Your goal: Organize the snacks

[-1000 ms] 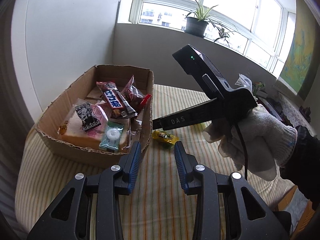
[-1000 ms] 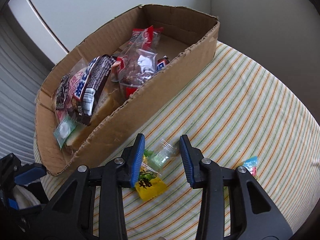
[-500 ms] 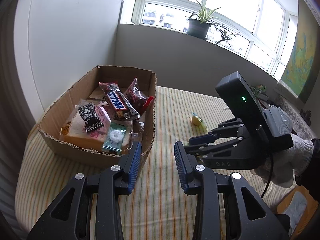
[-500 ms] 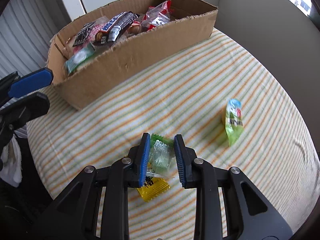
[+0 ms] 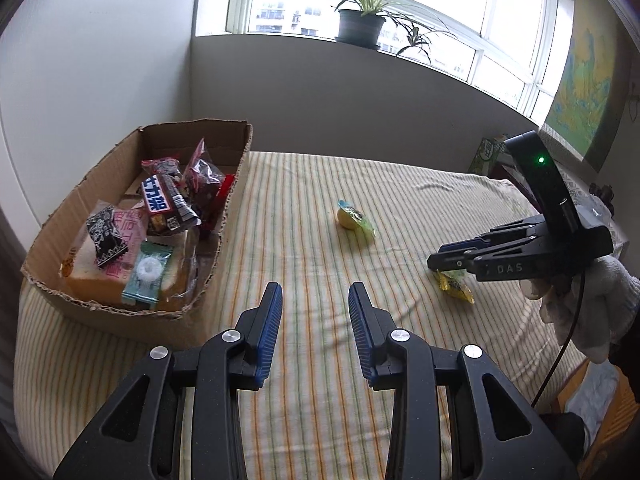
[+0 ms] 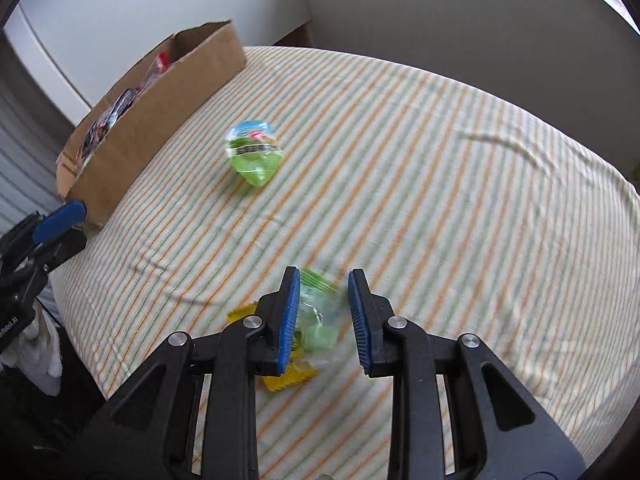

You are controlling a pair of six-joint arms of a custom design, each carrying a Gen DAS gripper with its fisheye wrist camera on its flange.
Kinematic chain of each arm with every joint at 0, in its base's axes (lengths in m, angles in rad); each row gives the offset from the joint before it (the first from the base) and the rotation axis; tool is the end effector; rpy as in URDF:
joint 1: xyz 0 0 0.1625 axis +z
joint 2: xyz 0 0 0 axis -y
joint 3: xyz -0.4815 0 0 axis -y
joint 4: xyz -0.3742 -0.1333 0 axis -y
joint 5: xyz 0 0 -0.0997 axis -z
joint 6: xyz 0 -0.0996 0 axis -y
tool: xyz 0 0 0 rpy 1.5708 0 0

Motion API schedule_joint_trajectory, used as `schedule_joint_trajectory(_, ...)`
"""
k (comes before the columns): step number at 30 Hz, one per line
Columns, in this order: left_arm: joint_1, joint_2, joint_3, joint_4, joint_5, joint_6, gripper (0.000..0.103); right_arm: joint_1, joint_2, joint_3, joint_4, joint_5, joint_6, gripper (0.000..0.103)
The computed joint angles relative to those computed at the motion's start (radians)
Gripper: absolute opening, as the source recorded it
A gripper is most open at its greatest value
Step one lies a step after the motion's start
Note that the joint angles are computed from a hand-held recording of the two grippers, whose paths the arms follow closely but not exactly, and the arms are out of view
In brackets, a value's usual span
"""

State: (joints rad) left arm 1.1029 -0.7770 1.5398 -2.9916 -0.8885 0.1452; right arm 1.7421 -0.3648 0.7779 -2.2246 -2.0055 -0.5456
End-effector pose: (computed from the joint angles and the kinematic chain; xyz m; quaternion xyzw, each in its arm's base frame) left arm -0.1587 -0.7489 0.2414 0.1661 0.8829 -0.3514 0.2636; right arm 0.2453 -0.8820 0.1201 0.3158 -0.9169 0.0754 0.2322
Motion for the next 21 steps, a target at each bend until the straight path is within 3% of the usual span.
schedule_joint_trajectory(4,-0.005,0.024,-0.031,0.035,-0.004,0.003,0.033,-0.002,-0.023,0.045,-0.114,-0.113,-0.042,0.026)
schedule_joint_trajectory(6,-0.005,0.035,-0.050,0.058,-0.014,0.005,0.033,-0.006,-0.047,0.073,-0.131,-0.130,-0.061,0.026)
schedule_joint_trajectory(9,-0.006,0.049,-0.074,0.102,-0.046,0.005,0.033,-0.011,-0.078,0.103,-0.140,-0.091,-0.048,0.027)
schedule_joint_trajectory(11,-0.012,0.058,-0.080,0.120,-0.063,0.012,0.033,-0.012,-0.088,0.123,-0.161,-0.068,-0.037,0.047)
schedule_joint_trajectory(13,-0.018,0.067,-0.087,0.148,-0.087,0.007,0.033,-0.011,-0.097,0.152,-0.204,-0.054,-0.035,0.054)
schedule_joint_trajectory(17,-0.029,0.090,-0.100,0.185,-0.121,0.011,0.033,-0.016,-0.108,0.175,-0.213,-0.033,-0.016,0.054)
schedule_joint_trajectory(21,-0.036,0.141,-0.183,0.235,-0.126,-0.002,0.033,-0.024,-0.126,0.192,-0.224,-0.016,0.005,0.054)
